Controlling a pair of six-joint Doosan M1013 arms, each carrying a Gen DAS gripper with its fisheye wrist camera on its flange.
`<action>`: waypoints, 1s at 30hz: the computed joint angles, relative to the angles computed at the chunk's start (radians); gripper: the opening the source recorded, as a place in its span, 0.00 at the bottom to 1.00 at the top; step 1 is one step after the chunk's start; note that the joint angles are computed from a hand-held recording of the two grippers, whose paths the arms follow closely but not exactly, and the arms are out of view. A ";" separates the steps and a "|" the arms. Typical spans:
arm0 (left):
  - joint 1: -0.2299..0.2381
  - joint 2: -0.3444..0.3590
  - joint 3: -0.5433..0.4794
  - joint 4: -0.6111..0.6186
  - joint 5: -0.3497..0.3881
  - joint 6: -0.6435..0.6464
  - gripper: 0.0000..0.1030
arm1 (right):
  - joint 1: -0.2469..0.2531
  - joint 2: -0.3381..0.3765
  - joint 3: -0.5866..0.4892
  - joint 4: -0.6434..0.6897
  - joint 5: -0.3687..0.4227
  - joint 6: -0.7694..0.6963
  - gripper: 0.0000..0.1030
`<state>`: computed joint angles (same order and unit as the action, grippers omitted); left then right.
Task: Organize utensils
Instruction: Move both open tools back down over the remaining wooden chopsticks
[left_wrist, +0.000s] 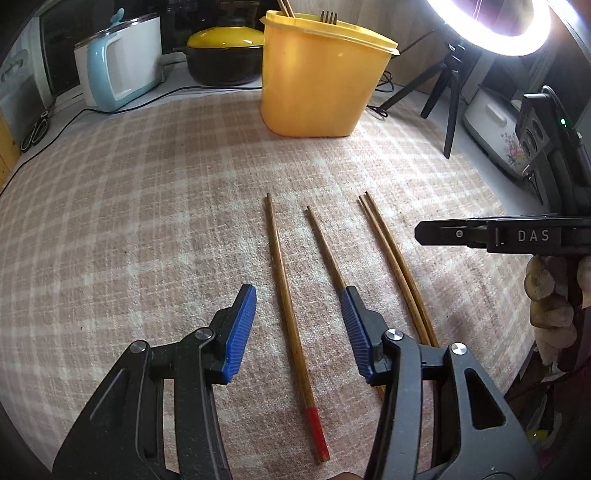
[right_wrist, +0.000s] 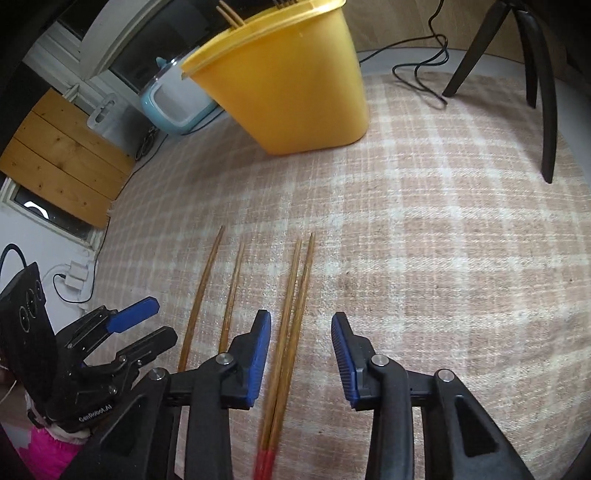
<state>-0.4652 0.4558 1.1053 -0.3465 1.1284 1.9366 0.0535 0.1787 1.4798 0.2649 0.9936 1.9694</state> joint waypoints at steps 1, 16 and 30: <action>-0.002 0.000 0.000 0.009 0.000 -0.002 0.46 | 0.000 0.002 -0.001 0.003 0.002 0.000 0.32; 0.004 0.020 -0.023 0.013 0.038 -0.035 0.29 | 0.001 0.029 -0.030 0.041 0.040 -0.028 0.22; 0.000 0.050 -0.052 0.010 0.079 -0.034 0.21 | 0.004 0.076 -0.076 0.019 0.107 -0.011 0.08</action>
<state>-0.4656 0.5056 1.0533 -0.3365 1.2078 1.9026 0.0577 0.2542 1.4042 0.2839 1.1007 1.9583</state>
